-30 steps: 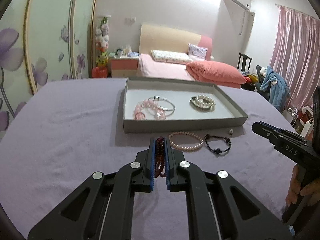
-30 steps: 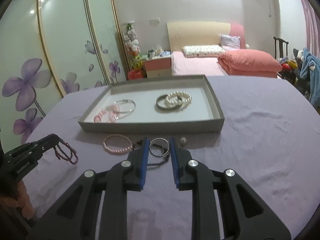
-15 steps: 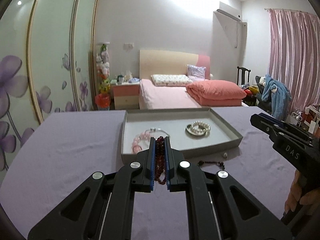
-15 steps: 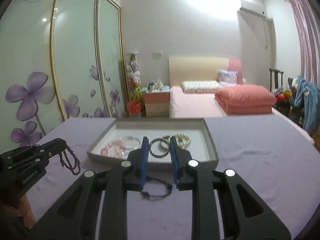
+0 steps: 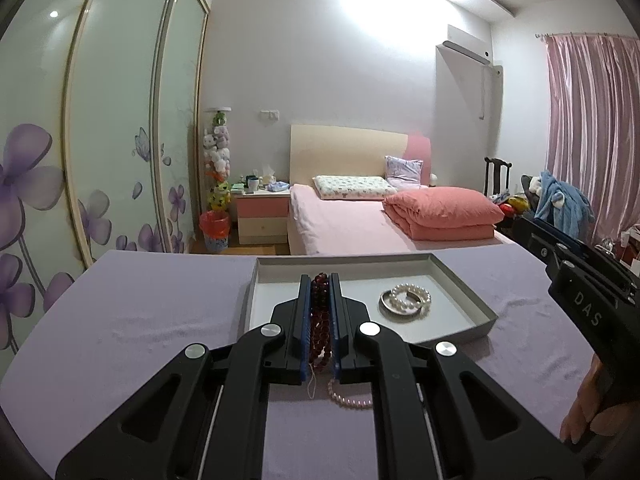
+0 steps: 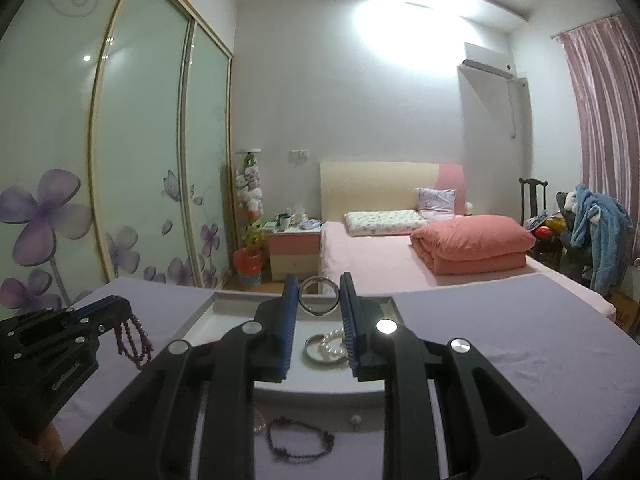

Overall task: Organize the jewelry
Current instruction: 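Carry the red bracelet and silver ring into the gray tray and open both tools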

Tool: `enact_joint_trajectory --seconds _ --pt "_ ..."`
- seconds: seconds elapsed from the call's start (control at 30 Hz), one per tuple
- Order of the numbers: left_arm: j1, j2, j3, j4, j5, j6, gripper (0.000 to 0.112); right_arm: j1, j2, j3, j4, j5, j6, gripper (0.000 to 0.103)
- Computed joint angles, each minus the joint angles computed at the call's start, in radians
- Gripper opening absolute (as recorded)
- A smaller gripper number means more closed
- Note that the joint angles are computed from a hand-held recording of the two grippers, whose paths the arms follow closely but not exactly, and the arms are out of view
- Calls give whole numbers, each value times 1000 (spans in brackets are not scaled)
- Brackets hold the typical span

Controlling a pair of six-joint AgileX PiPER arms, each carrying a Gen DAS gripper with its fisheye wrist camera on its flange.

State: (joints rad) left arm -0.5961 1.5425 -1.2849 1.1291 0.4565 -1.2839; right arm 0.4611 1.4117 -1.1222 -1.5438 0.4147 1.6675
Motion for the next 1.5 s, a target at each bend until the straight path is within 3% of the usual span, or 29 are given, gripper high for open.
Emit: enact_joint_trajectory --seconds 0.23,0.57,0.67,0.8,0.93,1.03,1.3,1.37,1.4,1.5 --pt "25 53 -53 -16 -23 30 9 -42 69 -52 -37 -27 34 22" --pt "85 173 -187 -247 -62 250 9 -104 227 -200 125 -85 -114 22" --pt "102 219 -233 -322 -68 324 9 -124 290 -268 262 -105 -243 22" --pt "129 272 -290 -449 -67 455 9 -159 387 -386 619 -112 -592 22" --pt "143 324 -360 -587 -39 589 9 -188 470 -491 954 -79 -905 22" --pt "154 351 -398 -667 -22 665 9 -200 535 -579 1121 -33 -1058 22" --pt "182 416 -501 -823 40 812 9 -225 635 -718 1333 74 -1232 23" --pt "187 424 -514 -842 49 823 11 -232 645 -731 1368 94 -1255 35" --pt "192 423 -516 -858 55 836 15 -236 639 -720 1373 88 -1256 44" --pt "205 399 -494 -865 40 826 35 -243 611 -680 1366 66 -1245 45"
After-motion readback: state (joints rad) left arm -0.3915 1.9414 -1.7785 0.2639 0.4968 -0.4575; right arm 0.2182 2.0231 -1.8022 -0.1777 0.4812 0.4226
